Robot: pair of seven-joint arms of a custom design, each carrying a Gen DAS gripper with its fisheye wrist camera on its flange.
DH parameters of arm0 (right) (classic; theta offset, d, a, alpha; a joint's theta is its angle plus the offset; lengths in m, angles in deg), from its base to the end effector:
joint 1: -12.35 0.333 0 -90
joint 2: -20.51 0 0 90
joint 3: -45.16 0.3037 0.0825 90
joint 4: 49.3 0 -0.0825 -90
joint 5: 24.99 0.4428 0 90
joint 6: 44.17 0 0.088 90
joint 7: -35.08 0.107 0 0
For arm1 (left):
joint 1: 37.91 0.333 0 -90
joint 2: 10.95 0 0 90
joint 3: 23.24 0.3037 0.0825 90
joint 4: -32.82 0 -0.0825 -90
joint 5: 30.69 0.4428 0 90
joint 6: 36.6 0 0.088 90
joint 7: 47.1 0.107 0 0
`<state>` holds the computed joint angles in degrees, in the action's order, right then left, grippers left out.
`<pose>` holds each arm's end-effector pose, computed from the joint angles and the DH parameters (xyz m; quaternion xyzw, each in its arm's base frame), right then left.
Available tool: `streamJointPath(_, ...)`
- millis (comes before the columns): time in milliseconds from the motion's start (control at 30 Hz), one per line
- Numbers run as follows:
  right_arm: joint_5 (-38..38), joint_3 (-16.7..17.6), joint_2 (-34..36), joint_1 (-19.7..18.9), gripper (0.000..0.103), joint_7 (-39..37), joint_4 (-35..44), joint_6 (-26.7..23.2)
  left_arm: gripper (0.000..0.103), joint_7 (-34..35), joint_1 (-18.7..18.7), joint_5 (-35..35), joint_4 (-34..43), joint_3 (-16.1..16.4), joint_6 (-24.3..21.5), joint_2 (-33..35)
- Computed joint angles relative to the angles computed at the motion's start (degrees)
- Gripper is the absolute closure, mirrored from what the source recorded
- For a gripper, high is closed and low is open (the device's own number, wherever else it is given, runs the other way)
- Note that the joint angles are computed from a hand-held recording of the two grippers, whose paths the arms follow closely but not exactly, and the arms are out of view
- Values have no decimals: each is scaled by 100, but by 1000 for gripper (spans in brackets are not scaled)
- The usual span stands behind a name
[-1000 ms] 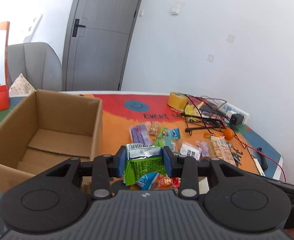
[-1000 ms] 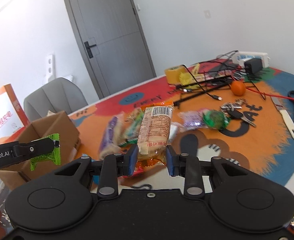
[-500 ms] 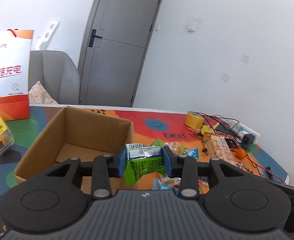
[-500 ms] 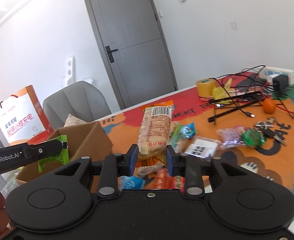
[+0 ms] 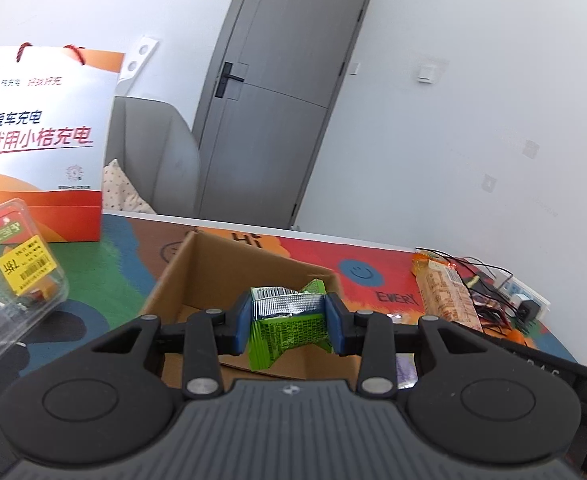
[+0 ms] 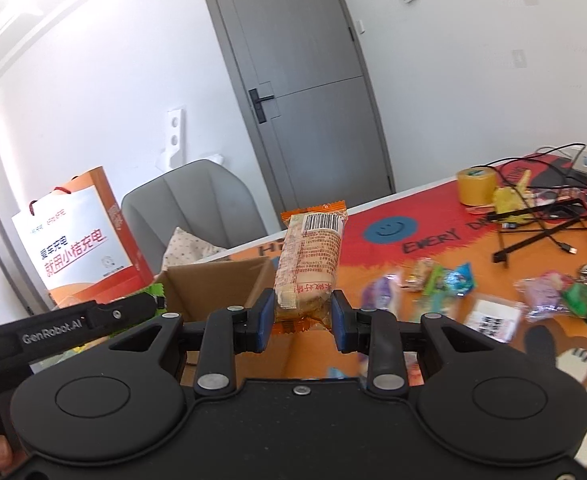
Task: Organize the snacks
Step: 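Lift both held snacks and carry them over the cardboard box, then open both grippers to drop the green snack and cracker pack into the box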
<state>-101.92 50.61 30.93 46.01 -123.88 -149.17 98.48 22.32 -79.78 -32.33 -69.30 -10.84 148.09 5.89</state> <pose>0.5504 0.4488 0.4943 -0.4813 0.6894 -0.3167 0.4391 0.6259 -0.3699 0.4983 -0.5386 0.6419 -0.5070 0.2022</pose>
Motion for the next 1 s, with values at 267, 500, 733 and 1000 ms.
streamJointPath(267,284,-167,671,161,73,-438,865,214,66,-103,436,-23,324,-230,-196,225)
streamJointPath(500,670,-435,1178,365,73,-896,1497,474,66,-118,1098,-47,765,-850,-440,525)
streamJointPath(733,1084,-676,1468,489,73,-1185,1825,606,65,-272,1339,-3,1238,-1114,-732,870)
streamJointPath(1000,1485,-817,1705,544,73,-1500,2061,747,43,-707,1329,256,1283,-1039,-941,867)
